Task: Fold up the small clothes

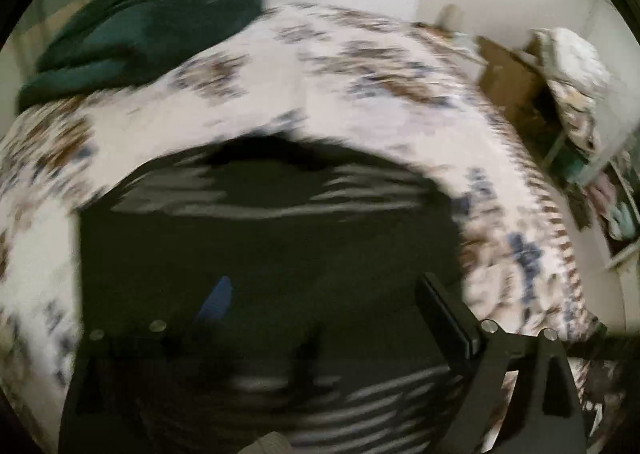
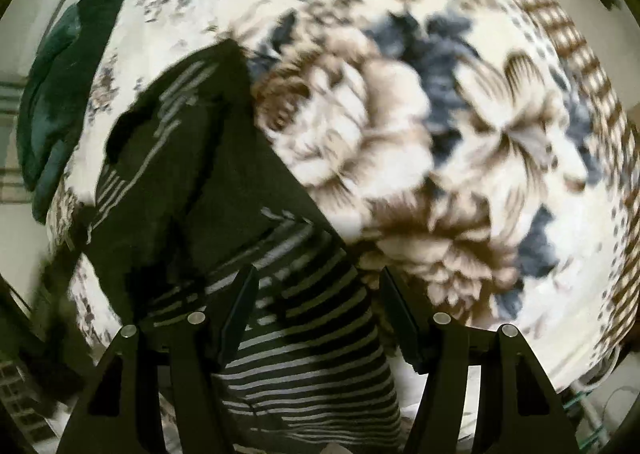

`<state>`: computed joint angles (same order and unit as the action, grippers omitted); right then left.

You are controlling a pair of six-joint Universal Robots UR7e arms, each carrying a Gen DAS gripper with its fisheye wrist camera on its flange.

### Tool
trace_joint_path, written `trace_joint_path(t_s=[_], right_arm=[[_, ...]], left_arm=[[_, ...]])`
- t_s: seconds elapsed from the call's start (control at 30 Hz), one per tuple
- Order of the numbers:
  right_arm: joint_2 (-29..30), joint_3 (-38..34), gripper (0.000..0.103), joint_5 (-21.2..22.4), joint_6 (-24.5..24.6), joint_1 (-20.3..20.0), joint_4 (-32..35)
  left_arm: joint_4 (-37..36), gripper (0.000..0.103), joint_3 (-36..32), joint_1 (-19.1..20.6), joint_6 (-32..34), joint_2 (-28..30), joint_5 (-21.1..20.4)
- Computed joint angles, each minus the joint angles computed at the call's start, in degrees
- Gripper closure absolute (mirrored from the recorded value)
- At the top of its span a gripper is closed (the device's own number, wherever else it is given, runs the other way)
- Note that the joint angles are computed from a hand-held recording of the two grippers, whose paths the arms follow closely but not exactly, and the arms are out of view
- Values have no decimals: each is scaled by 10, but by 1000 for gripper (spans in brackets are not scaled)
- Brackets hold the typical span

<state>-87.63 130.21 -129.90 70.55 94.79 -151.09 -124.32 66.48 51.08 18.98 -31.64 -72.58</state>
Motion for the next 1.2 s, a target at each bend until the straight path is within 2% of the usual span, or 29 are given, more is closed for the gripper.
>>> trace_joint_path(t_s=[0.07, 0.17, 0.23, 0.33, 0.47, 0.6, 0.63, 0.67, 0.7, 0.73, 0.77, 0.9, 0.97, 1.0, 1.07, 1.1, 1.2], right_arm=[[16, -29, 38, -3, -19, 10, 13], [51, -100, 38, 6, -100, 13, 36], [98, -178, 38, 7, -174, 8, 87], [148, -249, 38, -10, -219, -8, 119], [173, -285, 38, -38, -173, -37, 164], [184, -302, 38, -87, -103, -63, 234], [185, -301, 41, -88, -99, -70, 233], [184, -294, 67, -80, -103, -76, 219], [182, -287, 86, -77, -103, -78, 203], [183, -287, 87, -82, -98, -77, 205], [182, -282, 92, -90, -99, -71, 194], [158, -249, 94, -137, -47, -35, 171], [139, -232, 94, -152, -6, -20, 190], [126, -213, 94, -146, -2, -14, 182], [111, -192, 93, -106, -25, -17, 178], [108, -188, 93, -85, -22, -17, 198], [90, -167, 69, -31, 5, -23, 252]], left_arm=[[19, 9, -15, 21, -24, -8, 27], [43, 9, -54, 53, -75, -4, 98], [58, 9, -91, 76, -102, 10, 144], [81, 9, -152, 100, -133, 40, 193], [73, 9, -202, 116, -130, 69, 226], [73, 9, -232, 118, -119, 88, 234], [74, 9, -233, 118, -117, 91, 233], [80, 9, -236, 118, -117, 93, 232], [90, 9, -251, 119, -117, 100, 231], [97, 9, -252, 118, -119, 102, 227], [108, 9, -266, 119, -119, 109, 226], [119, 9, -273, 116, -117, 116, 219], [118, 9, -270, 114, -113, 115, 213], [119, 9, -268, 112, -112, 115, 213], [122, 9, -268, 112, -111, 116, 212], [126, 9, -271, 111, -110, 117, 211], [125, 9, -270, 110, -100, 118, 213]])
